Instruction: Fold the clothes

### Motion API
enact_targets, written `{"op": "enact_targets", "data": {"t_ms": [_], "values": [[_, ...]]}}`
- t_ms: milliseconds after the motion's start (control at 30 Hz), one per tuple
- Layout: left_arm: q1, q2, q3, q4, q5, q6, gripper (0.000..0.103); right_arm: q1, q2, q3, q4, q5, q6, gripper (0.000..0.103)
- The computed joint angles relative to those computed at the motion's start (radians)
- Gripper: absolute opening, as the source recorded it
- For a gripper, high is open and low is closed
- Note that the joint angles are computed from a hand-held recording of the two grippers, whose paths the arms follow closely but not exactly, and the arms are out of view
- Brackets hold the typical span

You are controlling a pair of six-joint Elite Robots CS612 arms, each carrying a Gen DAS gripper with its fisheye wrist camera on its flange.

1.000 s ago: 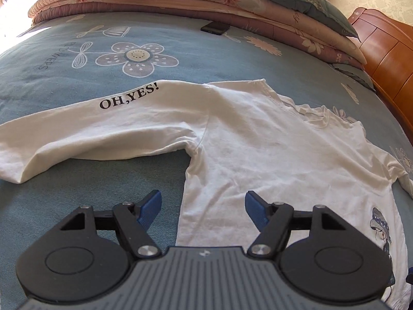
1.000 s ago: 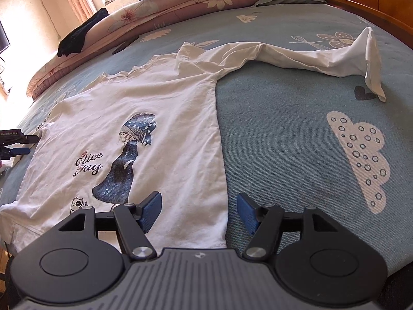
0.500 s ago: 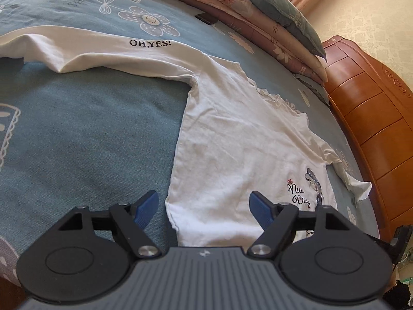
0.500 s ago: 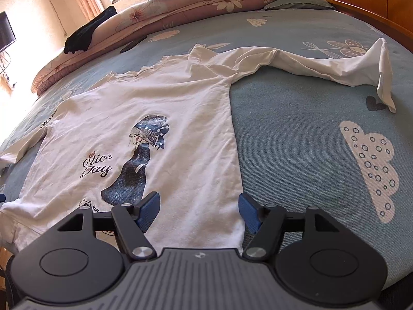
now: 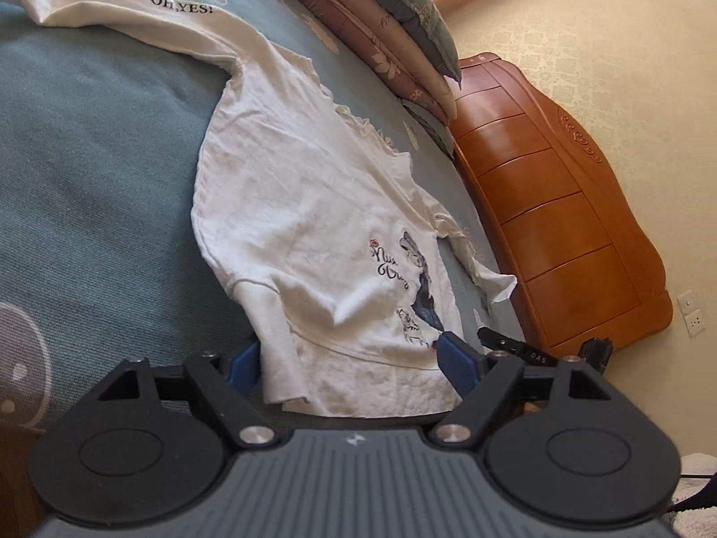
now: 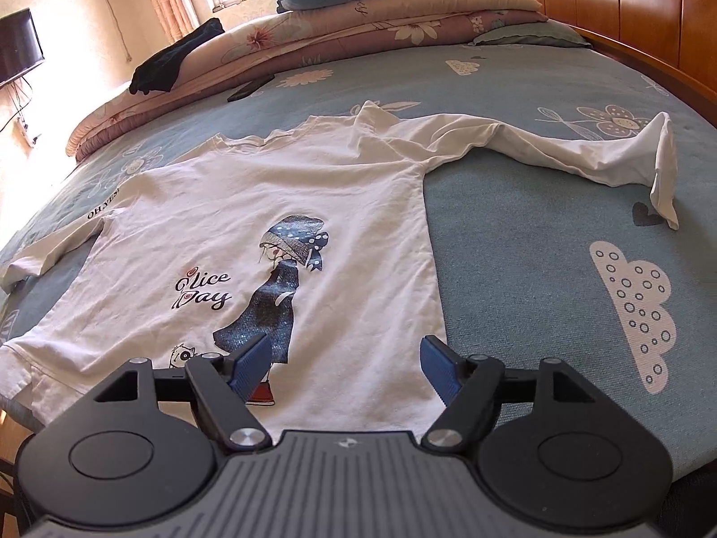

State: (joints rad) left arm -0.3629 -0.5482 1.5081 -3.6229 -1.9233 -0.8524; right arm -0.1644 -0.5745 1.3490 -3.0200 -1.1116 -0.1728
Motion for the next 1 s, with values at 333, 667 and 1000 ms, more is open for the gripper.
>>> {"op": "enact_targets", "data": {"t_ms": [333, 667, 1000], "values": [[-0.053, -0.152, 0.117, 0.084, 0.401, 0.23, 0.09, 0.015, -0.001, 0.012, -0.004, 0.072, -0.145, 0.069], [-0.087, -0.088, -0.022, 0.391, 0.484, 0.236, 0.09, 0.056, -0.041, 0.053, 0.21, 0.298, -0.781, 0.038], [-0.128, -0.121, 0.037, 0.407, 0.592, 0.285, 0.09, 0.145, -0.047, 0.086, 0.301, 0.202, -1.276, 0.037]]}}
